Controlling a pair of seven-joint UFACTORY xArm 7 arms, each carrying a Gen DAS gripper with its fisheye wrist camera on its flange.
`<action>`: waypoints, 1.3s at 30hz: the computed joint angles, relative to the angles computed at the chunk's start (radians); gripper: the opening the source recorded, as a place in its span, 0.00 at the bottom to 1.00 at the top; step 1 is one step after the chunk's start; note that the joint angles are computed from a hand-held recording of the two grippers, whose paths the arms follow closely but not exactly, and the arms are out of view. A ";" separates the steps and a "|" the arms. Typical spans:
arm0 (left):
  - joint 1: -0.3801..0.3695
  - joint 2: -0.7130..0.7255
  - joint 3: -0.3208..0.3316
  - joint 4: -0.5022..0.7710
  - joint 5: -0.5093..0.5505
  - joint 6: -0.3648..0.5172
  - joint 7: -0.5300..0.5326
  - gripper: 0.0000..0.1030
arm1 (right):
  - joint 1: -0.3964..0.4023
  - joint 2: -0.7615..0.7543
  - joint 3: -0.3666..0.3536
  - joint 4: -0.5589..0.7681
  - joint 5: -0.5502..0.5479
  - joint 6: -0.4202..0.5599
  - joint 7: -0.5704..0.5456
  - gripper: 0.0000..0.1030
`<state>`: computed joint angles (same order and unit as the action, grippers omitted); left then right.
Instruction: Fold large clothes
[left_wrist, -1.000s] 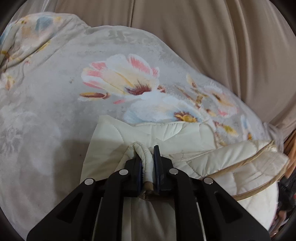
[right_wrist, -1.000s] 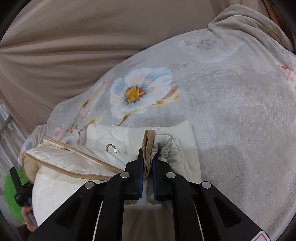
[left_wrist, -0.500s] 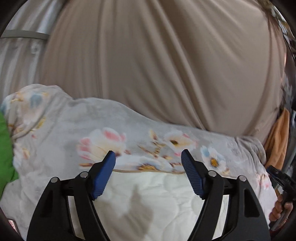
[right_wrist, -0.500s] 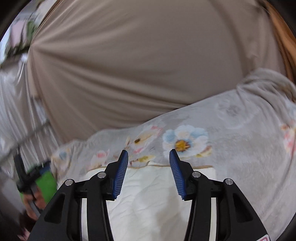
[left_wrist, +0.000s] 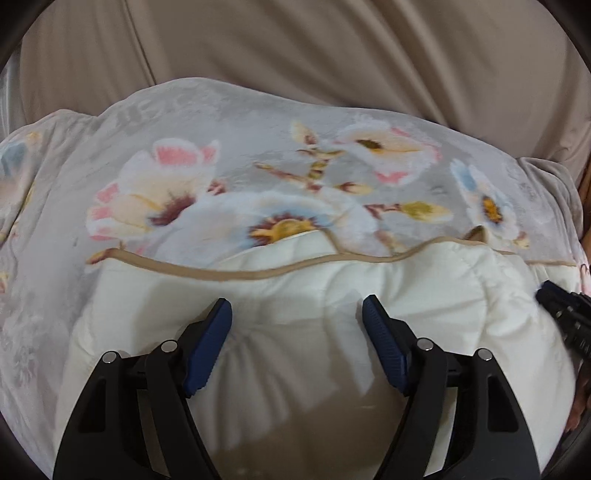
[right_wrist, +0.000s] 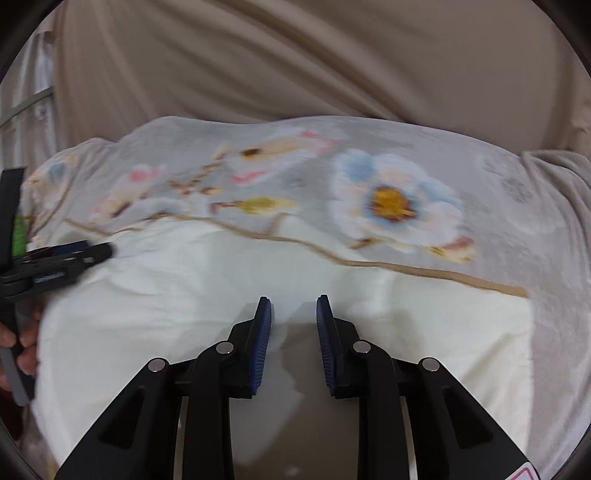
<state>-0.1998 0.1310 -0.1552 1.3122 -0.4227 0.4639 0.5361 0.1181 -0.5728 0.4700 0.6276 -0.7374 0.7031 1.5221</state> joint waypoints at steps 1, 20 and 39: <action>-0.004 0.007 0.009 0.002 0.034 -0.020 -0.019 0.69 | 0.010 -0.035 -0.019 -0.035 0.019 0.006 0.003 0.19; 0.053 -0.191 0.033 -0.132 -0.153 0.015 0.107 0.58 | 0.048 -0.301 0.141 -0.052 0.254 0.171 0.034 0.08; 0.067 -0.304 0.217 -0.369 -0.056 -0.004 0.085 0.77 | 0.432 -0.440 0.183 -0.228 0.450 0.439 0.301 0.00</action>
